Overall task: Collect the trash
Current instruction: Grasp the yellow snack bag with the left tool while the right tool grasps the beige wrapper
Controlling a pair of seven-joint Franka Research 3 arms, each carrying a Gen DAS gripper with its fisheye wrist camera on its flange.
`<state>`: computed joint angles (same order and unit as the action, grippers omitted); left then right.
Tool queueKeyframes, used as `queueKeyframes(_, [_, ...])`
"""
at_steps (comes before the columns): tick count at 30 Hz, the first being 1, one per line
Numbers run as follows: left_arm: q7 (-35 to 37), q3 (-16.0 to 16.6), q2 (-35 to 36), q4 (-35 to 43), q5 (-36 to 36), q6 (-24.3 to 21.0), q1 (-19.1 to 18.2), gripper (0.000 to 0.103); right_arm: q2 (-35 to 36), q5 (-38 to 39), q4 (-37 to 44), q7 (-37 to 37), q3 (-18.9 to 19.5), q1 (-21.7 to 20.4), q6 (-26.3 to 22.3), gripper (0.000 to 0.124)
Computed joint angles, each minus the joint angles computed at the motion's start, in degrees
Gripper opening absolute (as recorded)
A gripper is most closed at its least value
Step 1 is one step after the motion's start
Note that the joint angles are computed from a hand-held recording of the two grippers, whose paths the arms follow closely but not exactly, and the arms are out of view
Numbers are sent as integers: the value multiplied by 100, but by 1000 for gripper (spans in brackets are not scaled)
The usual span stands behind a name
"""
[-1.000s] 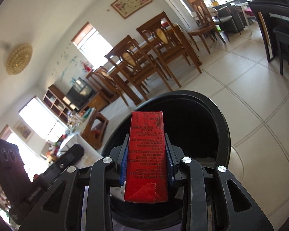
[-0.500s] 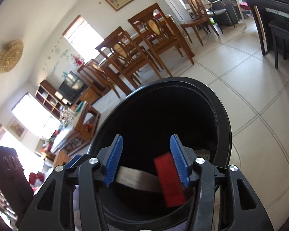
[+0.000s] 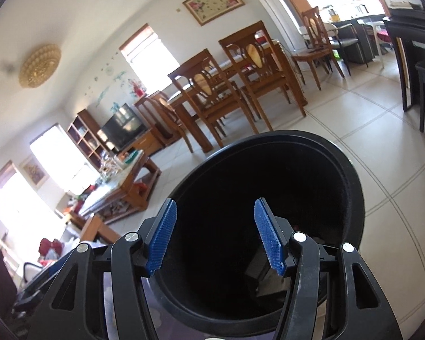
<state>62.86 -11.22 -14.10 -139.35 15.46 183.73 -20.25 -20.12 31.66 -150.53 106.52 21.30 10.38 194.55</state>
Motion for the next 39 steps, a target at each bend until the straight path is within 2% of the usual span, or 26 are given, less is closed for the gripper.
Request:
queueKeyframes(3, [-165,7,-838,-672,41,-60,224,73,93,-107,196,-216,563,-352,-123,58])
queueKeyframes(6, [-282,61,-1795,-1363,88,-375,482,73,196,-325,433,-295,1123,-693,-331,58])
queueKeyframes(8, [-266,252,-2507,-1790,88,-789,585,73,353,-593,586,-297,1087,-499,-465,58])
queueKeyframes(9, [-257,319,-2872,-1986,93,-1028,697,73,457,-730,674,-316,914,-235,-551,58])
queueKeyframes(10, [-241,398,-3244,-2172,96,-1302,837,73,586,-1010,768,-234,542,205,-644,58])
queueKeyframes(11, [-193,534,-3592,-2341,84,-1553,951,73,726,-888,896,-481,190,705,-748,61])
queueKeyframes(12, [-123,690,-3907,-2487,62,-1774,1070,73,845,-364,1055,-1051,-93,1206,-876,64])
queueKeyframes(13, [2,881,-4218,-2632,57,-1984,1221,73,951,-161,1212,-1348,-449,1706,-1023,67])
queueKeyframes(16, [754,1420,-4629,-2710,169,-2365,1669,75,1190,1079,1658,-2619,-1411,3207,-1415,68])
queueKeyframes(17, [1092,1587,-4594,-2650,249,-2417,1827,88,1273,1386,1820,-2874,-1746,3707,-1540,68])
queueKeyframes(18, [1411,1710,-4494,-2575,346,-2397,1989,94,1361,1538,1955,-2947,-1977,4108,-1631,68])
queueKeyframes(19, [1826,1893,-4317,-2436,428,-2429,2036,94,1470,1549,2151,-2918,-2088,4309,-1790,68])
queueKeyframes(21, [2628,2179,-3883,-2085,550,-2525,2008,94,1705,1265,2547,-2650,-1823,4199,-2102,68])
queueKeyframes(23, [3349,2298,-3464,-1796,695,-2611,1988,94,1990,868,3024,-2338,-1603,4097,-2401,68])
queueKeyframes(25, [4242,2603,-3287,-1752,797,-2607,1864,94,2268,310,3486,-1838,-1453,3996,-2681,68])
queueKeyframes(28, [5564,3060,-2978,-1492,624,-2886,1280,94,2785,-834,4229,-798,-1377,3986,-3078,68])
queueKeyframes(30, [6280,3266,-2825,-1388,509,-3128,1068,94,3091,-1306,4676,-341,-1361,3965,-3373,68])
queueKeyframes(34, [7246,3584,-2351,-1002,20,-3575,779,94,3564,-1671,5340,77,-1185,3800,-3892,68])
queueKeyframes(37, [7897,3857,-2006,-623,-546,-4199,591,94,3891,-1858,5681,237,-1015,3647,-4097,68])
queueKeyframes(39, [8136,3913,-1822,-493,-846,-4452,619,95,3998,-1876,5776,234,-909,3543,-4187,68])
